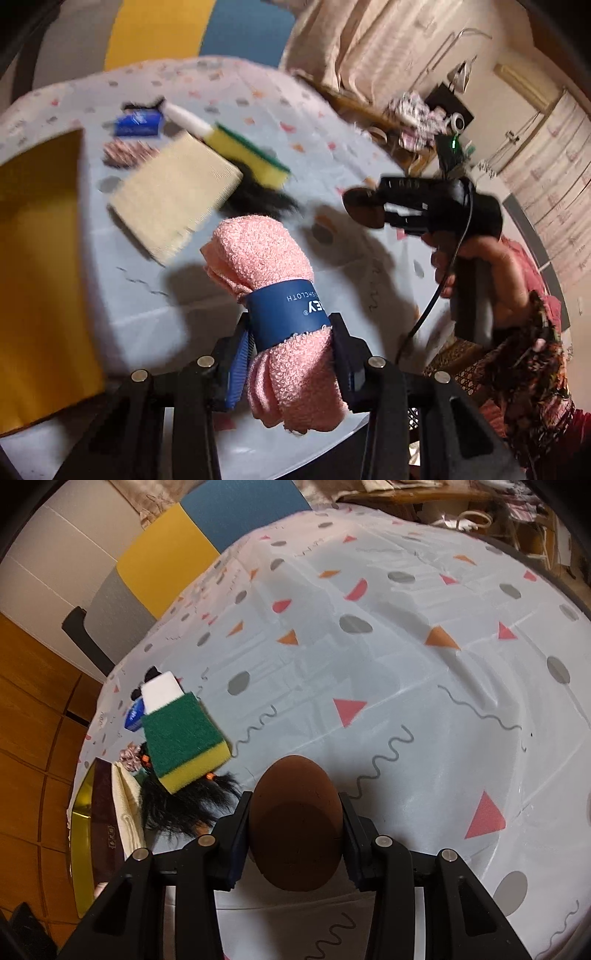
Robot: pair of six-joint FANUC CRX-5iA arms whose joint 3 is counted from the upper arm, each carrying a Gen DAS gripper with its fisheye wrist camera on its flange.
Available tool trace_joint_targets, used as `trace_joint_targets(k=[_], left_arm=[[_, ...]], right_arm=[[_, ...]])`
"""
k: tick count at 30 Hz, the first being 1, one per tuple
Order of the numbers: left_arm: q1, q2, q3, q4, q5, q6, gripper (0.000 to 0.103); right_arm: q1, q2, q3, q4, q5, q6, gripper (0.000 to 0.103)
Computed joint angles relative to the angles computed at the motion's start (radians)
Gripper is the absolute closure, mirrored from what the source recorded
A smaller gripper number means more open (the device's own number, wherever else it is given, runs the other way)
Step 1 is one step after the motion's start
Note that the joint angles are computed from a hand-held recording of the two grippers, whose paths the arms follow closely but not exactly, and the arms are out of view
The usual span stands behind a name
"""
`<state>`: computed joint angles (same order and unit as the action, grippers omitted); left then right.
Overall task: Organize soft objects
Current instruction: 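Grasp the pink rolled towel with the left gripper and lift it, then lower the pink towel into the gold tray and open the left gripper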
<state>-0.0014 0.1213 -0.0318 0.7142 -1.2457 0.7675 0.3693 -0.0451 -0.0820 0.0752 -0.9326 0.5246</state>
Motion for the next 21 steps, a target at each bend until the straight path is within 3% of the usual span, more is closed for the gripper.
trace_joint_targets(k=[6, 11, 17, 21], left_arm=[[0.086, -0.016, 0.002, 0.033, 0.036, 0.007, 0.063], [0.152, 0.031, 0.078, -0.012, 0.056, 0.077, 0.063], [0.197, 0.151, 0.259, -0.156, 0.043, 0.205, 0.063], [0.212, 0.260, 0.427, -0.308, 0.009, 0.313, 0.063]], right_arm=[[0.013, -0.017, -0.024, 0.037, 0.047, -0.010, 0.060], [0.022, -0.023, -0.034, 0.064, 0.066, -0.015, 0.060], [0.037, -0.023, -0.040, 0.093, 0.085, -0.002, 0.060], [0.046, -0.014, -0.033, 0.103, 0.082, 0.015, 0.060]])
